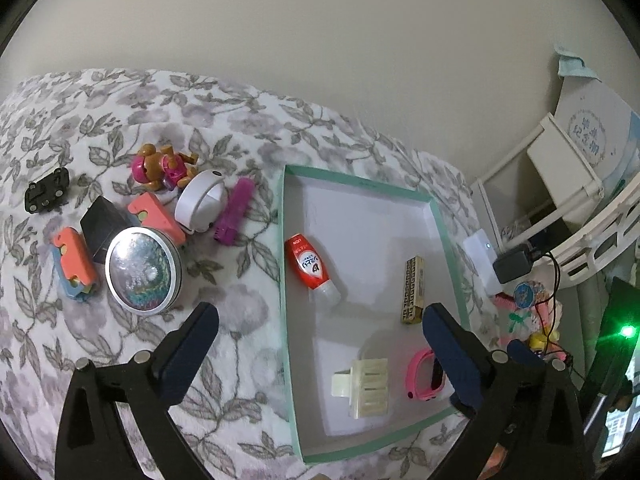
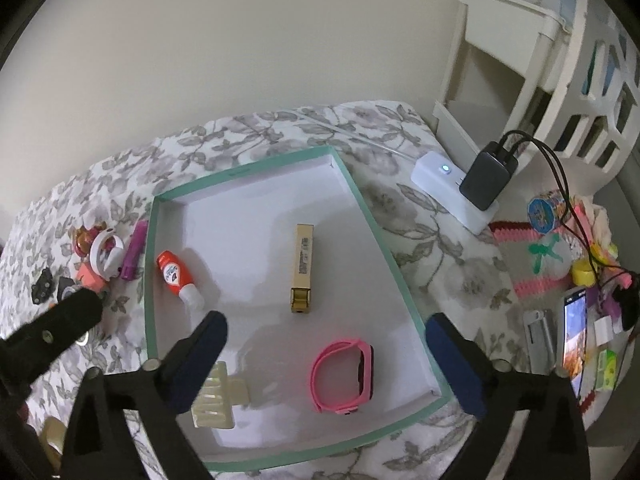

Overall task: Organize rigid objects
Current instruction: 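Open both tools to release the clip and band into the tray, then move both tools back toward the remaining items on the bed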

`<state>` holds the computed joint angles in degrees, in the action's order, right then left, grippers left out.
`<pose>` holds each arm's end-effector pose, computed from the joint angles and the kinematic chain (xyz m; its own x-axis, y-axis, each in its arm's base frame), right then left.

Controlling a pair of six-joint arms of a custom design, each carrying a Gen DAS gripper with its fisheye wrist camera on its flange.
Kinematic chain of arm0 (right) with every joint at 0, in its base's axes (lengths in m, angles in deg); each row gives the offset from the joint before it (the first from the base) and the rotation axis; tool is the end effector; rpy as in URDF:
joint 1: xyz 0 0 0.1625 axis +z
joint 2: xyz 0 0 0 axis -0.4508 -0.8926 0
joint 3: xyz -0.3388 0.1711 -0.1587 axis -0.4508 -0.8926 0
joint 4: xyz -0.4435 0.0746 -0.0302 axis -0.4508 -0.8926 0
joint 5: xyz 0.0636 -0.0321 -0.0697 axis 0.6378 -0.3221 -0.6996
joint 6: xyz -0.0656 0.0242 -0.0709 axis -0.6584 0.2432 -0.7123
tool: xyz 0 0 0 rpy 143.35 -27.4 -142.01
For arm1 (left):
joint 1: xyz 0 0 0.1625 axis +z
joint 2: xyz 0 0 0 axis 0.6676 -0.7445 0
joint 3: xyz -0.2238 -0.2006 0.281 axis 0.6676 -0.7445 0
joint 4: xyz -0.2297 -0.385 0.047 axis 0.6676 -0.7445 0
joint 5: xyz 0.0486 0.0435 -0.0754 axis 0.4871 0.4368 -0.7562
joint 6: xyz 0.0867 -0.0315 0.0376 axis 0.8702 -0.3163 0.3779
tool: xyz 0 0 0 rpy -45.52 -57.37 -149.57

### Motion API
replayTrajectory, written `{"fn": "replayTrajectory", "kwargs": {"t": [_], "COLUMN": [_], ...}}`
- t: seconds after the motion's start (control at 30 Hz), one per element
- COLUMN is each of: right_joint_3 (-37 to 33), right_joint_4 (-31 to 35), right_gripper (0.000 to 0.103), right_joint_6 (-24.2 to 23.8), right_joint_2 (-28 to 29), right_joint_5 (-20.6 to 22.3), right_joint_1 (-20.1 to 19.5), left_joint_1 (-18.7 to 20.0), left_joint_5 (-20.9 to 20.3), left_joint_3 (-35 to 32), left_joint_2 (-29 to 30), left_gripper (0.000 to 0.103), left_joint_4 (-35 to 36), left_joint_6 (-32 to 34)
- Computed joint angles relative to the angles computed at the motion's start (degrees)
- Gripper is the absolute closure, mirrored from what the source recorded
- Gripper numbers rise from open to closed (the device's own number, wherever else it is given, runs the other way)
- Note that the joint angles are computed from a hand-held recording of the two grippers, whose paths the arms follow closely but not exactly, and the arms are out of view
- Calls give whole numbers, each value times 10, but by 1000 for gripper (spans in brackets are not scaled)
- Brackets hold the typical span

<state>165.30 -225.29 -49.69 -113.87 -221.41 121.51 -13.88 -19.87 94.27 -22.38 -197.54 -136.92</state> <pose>0.0908 -0.3505 0.2265 -0.6944 0.1951 0.6926 -0.2315 0.8508 -0.4718 -0.2996 -0.3748 0.0541 -0.9242 0.0064 -0.3818 0.1844 0.8829 -0.4318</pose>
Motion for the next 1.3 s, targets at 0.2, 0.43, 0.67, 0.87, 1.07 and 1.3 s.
{"fn": "replayTrajectory", "kwargs": {"t": [0.2,0.43,0.67,0.87,1.07,1.3], "right_joint_3": [2,4,9,17,9,-8], "right_joint_4": [-40,-66,-79,-113,-123,-132], "right_gripper": [0,0,0,0,0,0], "right_joint_6": [-24,-35,-34,-37,-50,-56], "right_joint_2": [22,42,46,42,53,73], "right_joint_5": [-1,8,39,90,108,125], "right_joint_1": [6,3,-5,-2,32,88], "left_joint_1": [2,-5,0,1,-3,-17], "left_joint_5": [2,31,42,86,150,234], "left_joint_3": [6,9,19,41,52,36], "left_joint_2": [-6,-12,-29,-79,-151,-228], "left_gripper": [1,1,1,1,1,1], "left_joint_4": [-9,-3,-7,1,87,321], "left_joint_6": [-1,2,-5,-27,-63,-162]}}
